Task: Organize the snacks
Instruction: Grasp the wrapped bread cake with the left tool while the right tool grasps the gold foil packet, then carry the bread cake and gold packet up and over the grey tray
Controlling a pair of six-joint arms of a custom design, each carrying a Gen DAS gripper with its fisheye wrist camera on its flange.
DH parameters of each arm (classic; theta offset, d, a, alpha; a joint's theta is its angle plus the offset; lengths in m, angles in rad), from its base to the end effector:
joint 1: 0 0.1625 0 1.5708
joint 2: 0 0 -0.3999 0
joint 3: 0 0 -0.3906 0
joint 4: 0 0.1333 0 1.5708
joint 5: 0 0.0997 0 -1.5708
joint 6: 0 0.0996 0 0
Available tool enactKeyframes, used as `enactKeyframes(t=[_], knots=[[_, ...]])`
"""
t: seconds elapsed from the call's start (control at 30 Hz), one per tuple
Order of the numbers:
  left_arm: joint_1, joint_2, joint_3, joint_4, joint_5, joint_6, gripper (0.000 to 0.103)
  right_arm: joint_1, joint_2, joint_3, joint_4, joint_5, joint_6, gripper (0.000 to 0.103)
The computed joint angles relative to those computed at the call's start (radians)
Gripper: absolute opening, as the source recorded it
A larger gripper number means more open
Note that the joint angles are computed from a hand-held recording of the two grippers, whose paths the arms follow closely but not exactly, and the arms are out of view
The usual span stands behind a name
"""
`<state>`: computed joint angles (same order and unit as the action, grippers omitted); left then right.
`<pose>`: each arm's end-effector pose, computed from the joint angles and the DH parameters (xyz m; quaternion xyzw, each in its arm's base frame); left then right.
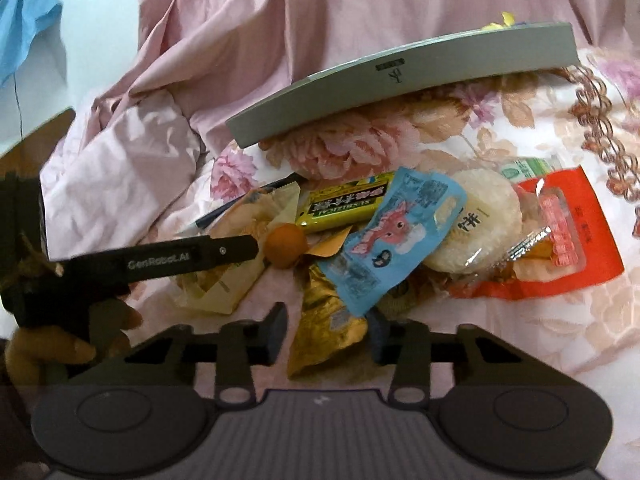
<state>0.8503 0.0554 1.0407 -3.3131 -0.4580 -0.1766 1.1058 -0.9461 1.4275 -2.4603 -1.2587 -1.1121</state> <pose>-0.2839 -0.6608 -0.1822 0.0548 0.8207 -0.4601 0.3343 -0.1715 -0.7074 0.2586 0.3374 -0.9071 0.2491 0.0347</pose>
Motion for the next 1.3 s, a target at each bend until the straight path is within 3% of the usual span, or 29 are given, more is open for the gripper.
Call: enactKeyframes(t=[0.17,0.37,0.53,0.63,0.7,0.93,1.03,1.07,1.3], knots=[[-0.015,-0.009,0.021,0.031,0.014,-0.052,0.053,0.001,-0.02,0.044,-0.048,0.005,-0.077,0.029],[-0.052,-0.084,0.156,0.127,0.035,-0.257,0.052,0.003,-0.063,0.126,-0.138,-0.014,-0.208,0.027],[-0.082,-0.123,0.241,0.191,0.041,-0.371,0.053,0.0,-0.099,0.159,-0.108,-0.001,-0.276,0.027],[-0.077,-0.126,0.245,0.176,0.034,-0.368,0.053,0.001,-0.092,0.147,-0.078,0.005,-0.277,0.034],[-0.071,-0.13,0.247,0.164,0.017,-0.369,0.054,0.002,-0.08,0.128,-0.051,0.009,-0.27,0.052],[-0.05,-0.129,0.241,0.154,-0.026,-0.38,0.057,0.01,-0.012,0.036,0.008,-0.002,-0.153,0.057],[-0.048,-0.118,0.229,0.152,-0.025,-0.37,0.057,0.008,-0.001,0.038,-0.031,0.01,-0.144,0.047],[-0.048,-0.114,0.223,0.155,-0.022,-0.365,0.056,0.008,-0.002,0.052,-0.069,0.005,-0.152,0.039],[-0.056,-0.115,0.224,0.168,-0.004,-0.377,0.053,0.007,-0.04,0.158,-0.238,0.014,-0.306,0.024]])
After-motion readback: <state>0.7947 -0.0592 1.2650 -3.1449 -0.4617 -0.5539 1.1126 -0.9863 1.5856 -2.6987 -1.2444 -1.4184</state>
